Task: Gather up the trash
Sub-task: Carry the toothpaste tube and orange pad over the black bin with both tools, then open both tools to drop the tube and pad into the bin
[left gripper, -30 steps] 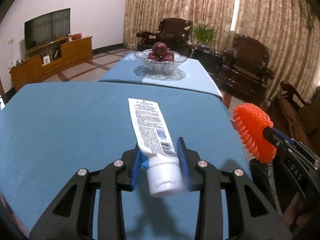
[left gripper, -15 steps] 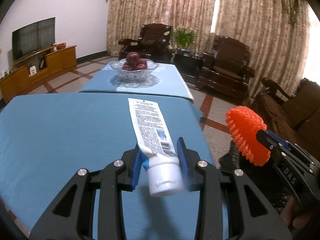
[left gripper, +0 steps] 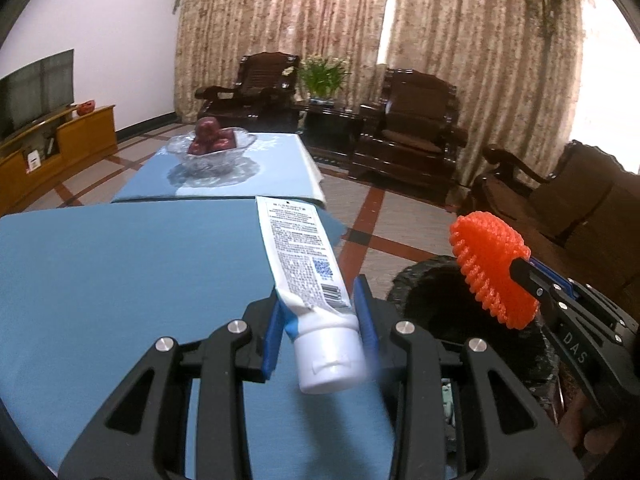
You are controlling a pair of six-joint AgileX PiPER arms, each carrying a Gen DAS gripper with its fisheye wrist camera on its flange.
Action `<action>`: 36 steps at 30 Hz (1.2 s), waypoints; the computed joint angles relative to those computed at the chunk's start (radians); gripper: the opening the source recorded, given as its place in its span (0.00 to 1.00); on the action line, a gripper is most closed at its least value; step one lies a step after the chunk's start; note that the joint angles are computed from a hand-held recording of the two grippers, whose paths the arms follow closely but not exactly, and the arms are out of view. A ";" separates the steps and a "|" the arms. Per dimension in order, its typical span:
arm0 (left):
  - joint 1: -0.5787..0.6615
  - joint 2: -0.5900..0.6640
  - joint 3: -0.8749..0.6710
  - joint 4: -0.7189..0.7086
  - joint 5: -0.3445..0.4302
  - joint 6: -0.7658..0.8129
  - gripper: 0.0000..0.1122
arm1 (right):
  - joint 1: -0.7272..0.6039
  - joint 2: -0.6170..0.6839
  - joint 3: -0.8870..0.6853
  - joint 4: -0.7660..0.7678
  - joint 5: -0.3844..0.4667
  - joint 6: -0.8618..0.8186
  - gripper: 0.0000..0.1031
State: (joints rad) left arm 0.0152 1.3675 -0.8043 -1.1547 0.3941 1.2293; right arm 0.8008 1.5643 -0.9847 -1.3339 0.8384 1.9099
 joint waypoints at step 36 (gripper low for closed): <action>-0.390 0.159 -0.063 -0.190 -0.152 0.111 0.29 | -0.167 -0.227 0.320 0.021 0.000 0.096 0.13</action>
State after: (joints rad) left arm -0.3743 1.5261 -0.8672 -1.3448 0.2421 1.3402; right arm 0.6335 1.3376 -0.6649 -1.3124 0.8389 2.0057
